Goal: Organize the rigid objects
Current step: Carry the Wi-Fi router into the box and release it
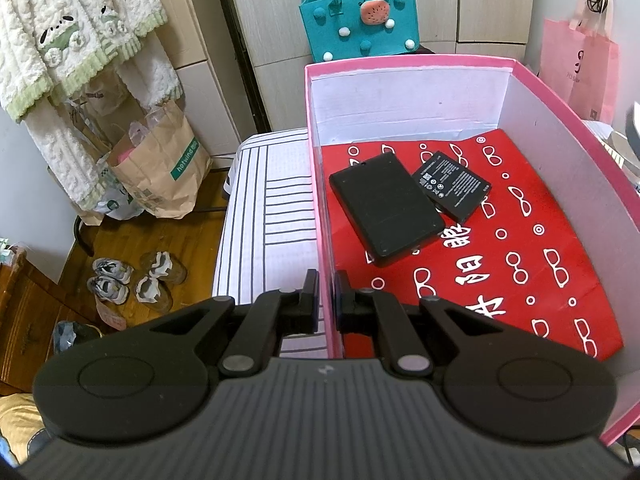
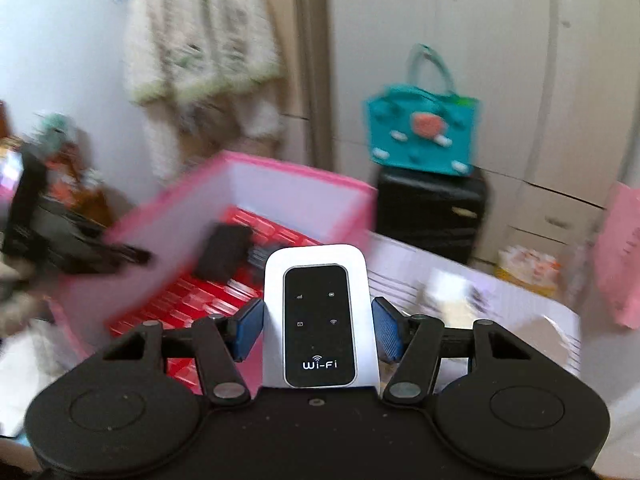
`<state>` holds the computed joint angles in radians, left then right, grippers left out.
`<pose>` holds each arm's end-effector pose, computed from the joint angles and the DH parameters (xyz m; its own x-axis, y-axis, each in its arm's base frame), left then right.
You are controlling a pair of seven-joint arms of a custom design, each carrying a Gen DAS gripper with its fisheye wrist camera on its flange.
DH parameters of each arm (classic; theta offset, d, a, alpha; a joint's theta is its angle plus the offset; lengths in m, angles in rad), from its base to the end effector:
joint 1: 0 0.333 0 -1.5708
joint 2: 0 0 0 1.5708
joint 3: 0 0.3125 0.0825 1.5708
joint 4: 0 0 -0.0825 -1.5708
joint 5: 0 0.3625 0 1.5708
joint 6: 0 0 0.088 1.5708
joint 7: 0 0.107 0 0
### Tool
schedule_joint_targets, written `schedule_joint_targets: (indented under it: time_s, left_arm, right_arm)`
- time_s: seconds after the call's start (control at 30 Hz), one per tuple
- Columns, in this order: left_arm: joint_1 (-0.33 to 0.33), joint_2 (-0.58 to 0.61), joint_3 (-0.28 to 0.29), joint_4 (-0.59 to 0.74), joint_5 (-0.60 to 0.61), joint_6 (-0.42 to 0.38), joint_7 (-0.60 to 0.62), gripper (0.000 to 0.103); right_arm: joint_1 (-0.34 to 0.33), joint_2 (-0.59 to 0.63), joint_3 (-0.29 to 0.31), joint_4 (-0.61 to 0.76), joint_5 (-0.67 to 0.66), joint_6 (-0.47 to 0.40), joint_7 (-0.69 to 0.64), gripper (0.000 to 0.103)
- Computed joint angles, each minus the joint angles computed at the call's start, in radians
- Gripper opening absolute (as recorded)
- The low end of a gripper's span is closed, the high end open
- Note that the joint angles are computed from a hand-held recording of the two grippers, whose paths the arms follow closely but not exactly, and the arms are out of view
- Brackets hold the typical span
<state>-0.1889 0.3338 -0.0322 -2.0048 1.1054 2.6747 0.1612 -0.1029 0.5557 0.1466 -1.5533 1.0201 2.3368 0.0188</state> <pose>0.5847 -0.1583 0.3251 0.2956 -0.9480 -0.1180 -0.7622 -0.1595 -0.6274 0.7017 0.0265 0.3666 0.8095 -0.5759 -0.1139 -0.4383 -0.4638 -0.7699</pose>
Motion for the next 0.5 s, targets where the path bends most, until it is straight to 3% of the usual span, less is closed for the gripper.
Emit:
schedule_joint_targets:
  time_s: [0.1,0.23,0.5]
  left_arm:
    - [0.002,-0.003,0.001,-0.005,0.002,0.007,-0.003,0.007]
    - [-0.001,-0.001,-0.001,0.001,-0.007,-0.006,0.014,0.007]
    - [0.008,-0.007,-0.004,-0.009,-0.001,0.012,0.009,0.007]
  right_arm:
    - [0.008,-0.002,0.012,0.024,-0.025,-0.088,0.005,0.064]
    - [0.089,0.047,-0.012,0.115,-0.183,-0.174,0.103,0.064]
    - [0.299,0.197,-0.086,0.283,-0.615,-0.099,0.271,0.064]
